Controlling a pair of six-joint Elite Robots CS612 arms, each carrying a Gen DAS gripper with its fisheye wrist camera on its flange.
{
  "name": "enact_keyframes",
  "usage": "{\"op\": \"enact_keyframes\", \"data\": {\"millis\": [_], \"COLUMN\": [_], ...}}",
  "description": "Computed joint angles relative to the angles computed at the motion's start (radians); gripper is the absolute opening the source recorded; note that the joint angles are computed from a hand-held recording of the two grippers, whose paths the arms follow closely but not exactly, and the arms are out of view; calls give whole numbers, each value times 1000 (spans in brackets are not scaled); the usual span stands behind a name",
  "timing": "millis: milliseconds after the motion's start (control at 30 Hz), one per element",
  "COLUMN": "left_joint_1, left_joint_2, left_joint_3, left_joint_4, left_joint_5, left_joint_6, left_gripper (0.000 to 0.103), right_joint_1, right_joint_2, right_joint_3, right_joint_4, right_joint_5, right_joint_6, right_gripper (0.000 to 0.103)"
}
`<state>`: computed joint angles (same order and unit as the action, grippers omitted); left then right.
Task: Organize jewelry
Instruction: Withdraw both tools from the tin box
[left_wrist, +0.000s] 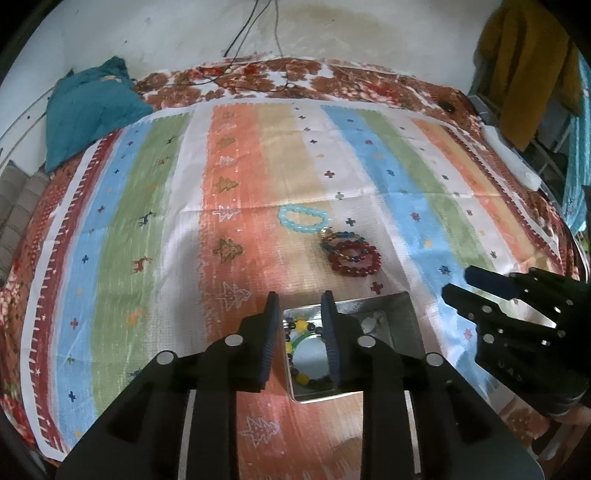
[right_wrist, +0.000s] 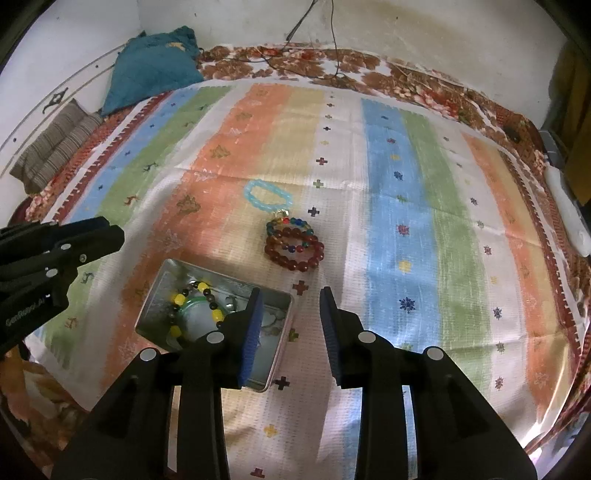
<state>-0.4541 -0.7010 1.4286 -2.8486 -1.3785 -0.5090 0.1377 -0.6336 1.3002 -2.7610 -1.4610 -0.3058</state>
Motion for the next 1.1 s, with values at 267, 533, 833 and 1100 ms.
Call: {"op": "enact_keyframes", "data": {"millis": [267,533,833,1100], "left_joint_1": [9,15,26,37], "left_joint_2": [34,57,97,127], "left_joint_3": [-65,-110,-182,-236], "left_joint_4": [84,127,201,244], "left_joint_5": [36,50,54,50], "left_joint_6": [-18,-6,-6,-5], "left_gripper": [34,48,55,61], "right_joint_1": [10,4,16,13], "right_joint_2": [32,58,102,138], "right_joint_3": [-49,-103,-179,-245], "right_joint_4": [-3,58,116,180], "right_joint_5": [-115,-128,-179,-169], "right_joint_6": [29,71,34,48], "right_gripper": [53,68,73,73]}}
